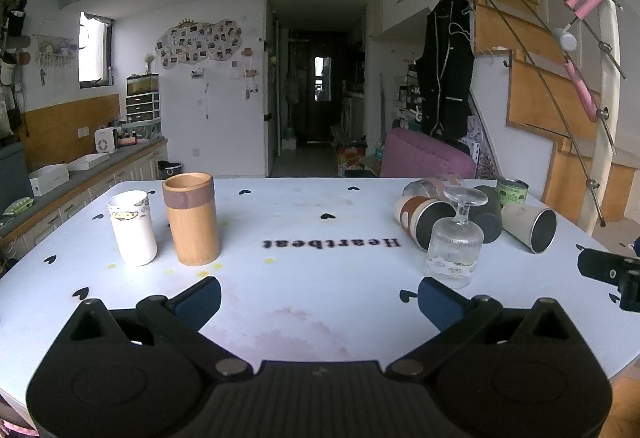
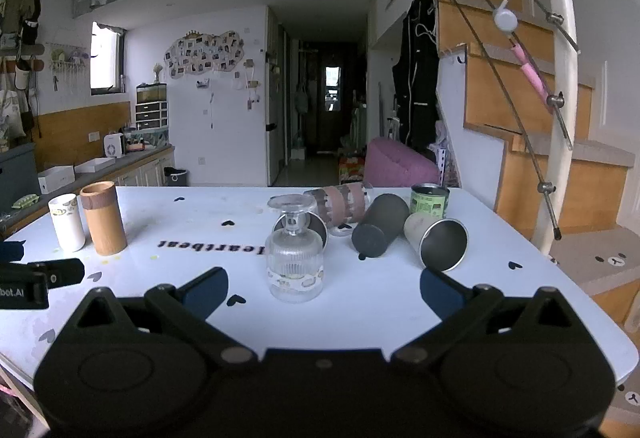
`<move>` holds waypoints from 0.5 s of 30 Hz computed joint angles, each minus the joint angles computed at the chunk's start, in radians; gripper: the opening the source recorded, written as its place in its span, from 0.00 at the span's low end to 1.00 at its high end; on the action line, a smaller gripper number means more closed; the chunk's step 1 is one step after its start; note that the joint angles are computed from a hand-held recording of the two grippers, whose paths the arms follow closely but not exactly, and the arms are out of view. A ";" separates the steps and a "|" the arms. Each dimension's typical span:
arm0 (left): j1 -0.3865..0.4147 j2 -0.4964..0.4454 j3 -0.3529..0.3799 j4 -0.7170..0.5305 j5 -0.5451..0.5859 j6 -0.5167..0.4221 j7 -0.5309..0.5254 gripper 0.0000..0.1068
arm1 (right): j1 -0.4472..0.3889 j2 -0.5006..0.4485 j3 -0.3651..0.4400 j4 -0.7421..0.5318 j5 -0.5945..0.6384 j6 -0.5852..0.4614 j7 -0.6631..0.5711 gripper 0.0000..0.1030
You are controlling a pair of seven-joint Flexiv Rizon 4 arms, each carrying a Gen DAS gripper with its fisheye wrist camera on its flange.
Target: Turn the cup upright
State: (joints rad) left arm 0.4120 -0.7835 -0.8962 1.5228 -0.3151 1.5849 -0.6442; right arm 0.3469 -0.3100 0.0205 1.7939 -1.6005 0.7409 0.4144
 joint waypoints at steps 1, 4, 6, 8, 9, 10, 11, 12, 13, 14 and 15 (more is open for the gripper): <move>0.000 0.001 0.000 -0.001 0.000 -0.003 0.000 0.96 | 0.001 0.000 0.000 -0.001 0.000 -0.002 -0.002 1.00; 0.009 -0.007 -0.010 0.003 0.002 -0.003 0.011 0.96 | 0.001 0.000 0.000 0.001 0.001 -0.003 0.000 1.00; 0.007 -0.007 -0.008 0.003 0.002 -0.002 0.009 0.96 | -0.001 -0.001 -0.001 0.009 -0.009 -0.002 0.014 1.00; 0.007 -0.006 -0.007 0.003 0.003 -0.002 0.008 0.96 | 0.000 -0.002 0.000 0.009 -0.008 -0.005 0.016 1.00; 0.006 -0.006 -0.006 0.003 0.003 -0.003 0.007 0.96 | 0.001 -0.003 0.000 0.008 -0.009 -0.006 0.017 1.00; 0.006 -0.005 -0.006 0.003 0.003 -0.002 0.007 0.96 | 0.002 -0.004 0.001 0.007 -0.009 -0.007 0.018 1.00; 0.006 -0.005 -0.005 0.003 0.003 -0.002 0.007 0.96 | -0.001 -0.003 0.000 0.005 -0.007 -0.002 0.014 1.00; 0.006 -0.006 -0.007 0.003 0.004 -0.001 0.007 0.96 | -0.001 -0.004 0.000 0.005 -0.007 -0.001 0.014 1.00; 0.006 -0.006 -0.006 0.003 0.004 -0.002 0.007 0.96 | 0.000 -0.005 0.000 0.004 -0.006 0.000 0.013 1.00; 0.006 -0.005 -0.005 0.002 0.004 -0.002 0.006 0.96 | 0.000 -0.005 0.001 0.004 -0.005 0.000 0.012 1.00; 0.006 -0.005 -0.005 0.002 0.004 -0.002 0.006 0.96 | 0.001 -0.006 0.001 0.003 -0.004 0.000 0.011 1.00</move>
State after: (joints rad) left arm 0.4177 -0.7889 -0.9016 1.5252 -0.3113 1.5826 -0.6379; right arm 0.3481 -0.3158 0.0210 1.7972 -1.6048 0.7406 0.4256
